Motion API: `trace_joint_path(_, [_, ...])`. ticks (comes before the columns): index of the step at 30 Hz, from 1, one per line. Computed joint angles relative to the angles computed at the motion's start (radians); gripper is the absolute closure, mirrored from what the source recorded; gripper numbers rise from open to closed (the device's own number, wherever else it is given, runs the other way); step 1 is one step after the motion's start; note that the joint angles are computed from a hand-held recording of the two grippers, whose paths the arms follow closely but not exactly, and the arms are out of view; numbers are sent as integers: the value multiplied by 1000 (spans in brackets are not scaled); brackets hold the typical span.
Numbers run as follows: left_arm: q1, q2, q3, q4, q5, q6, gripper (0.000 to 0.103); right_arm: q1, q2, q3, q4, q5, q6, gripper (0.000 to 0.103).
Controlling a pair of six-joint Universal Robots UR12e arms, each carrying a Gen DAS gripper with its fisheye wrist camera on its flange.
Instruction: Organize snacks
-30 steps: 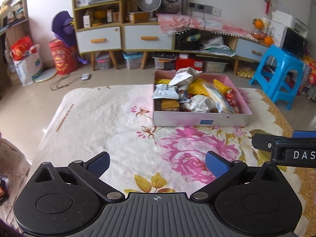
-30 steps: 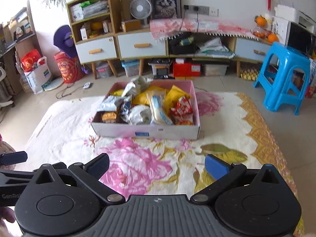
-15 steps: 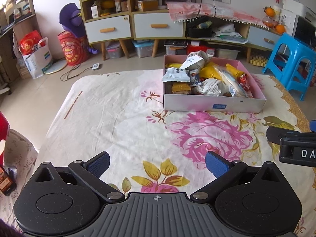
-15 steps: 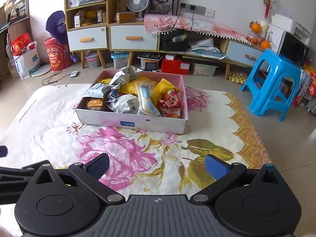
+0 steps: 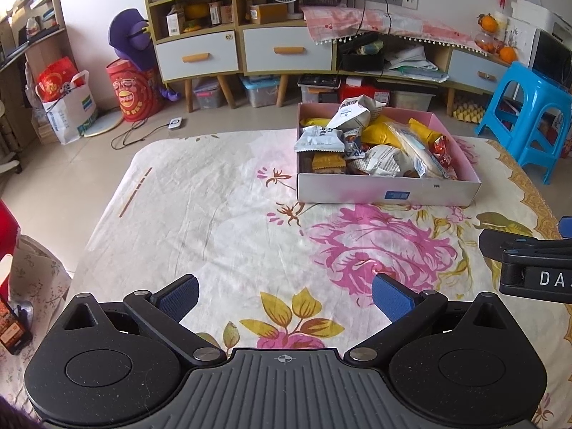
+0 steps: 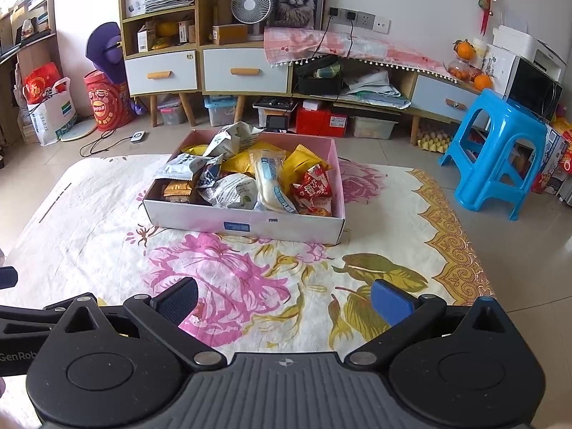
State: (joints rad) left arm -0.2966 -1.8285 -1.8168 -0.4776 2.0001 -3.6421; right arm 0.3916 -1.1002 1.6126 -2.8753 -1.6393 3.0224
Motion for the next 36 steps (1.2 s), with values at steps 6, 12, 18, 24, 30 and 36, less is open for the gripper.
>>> trace_joint_path(6, [0,3,0,-5,-4,1,0,1,1,-1,2,-2,-1,8])
trace_joint_path(12, [0,5,-1,-8,-9,1,0,2,1,-3,6,-1,-2,8])
trace_joint_path(18, [0,5,0,-8,-11,0,0,2,1,-1,10,-1,3,8])
trace_joint_path(24, [0,5,0,-9,-11,0,0,2,1,-3,11,0,3,8])
trace_joint_path(30, [0,4,-1,-7,-9,-2,0,2,1,-3,11,0,3,8])
trace_joint_path(36, [1,5,-2,-8,-11,0,0,2,1,-3,12,0,3,8])
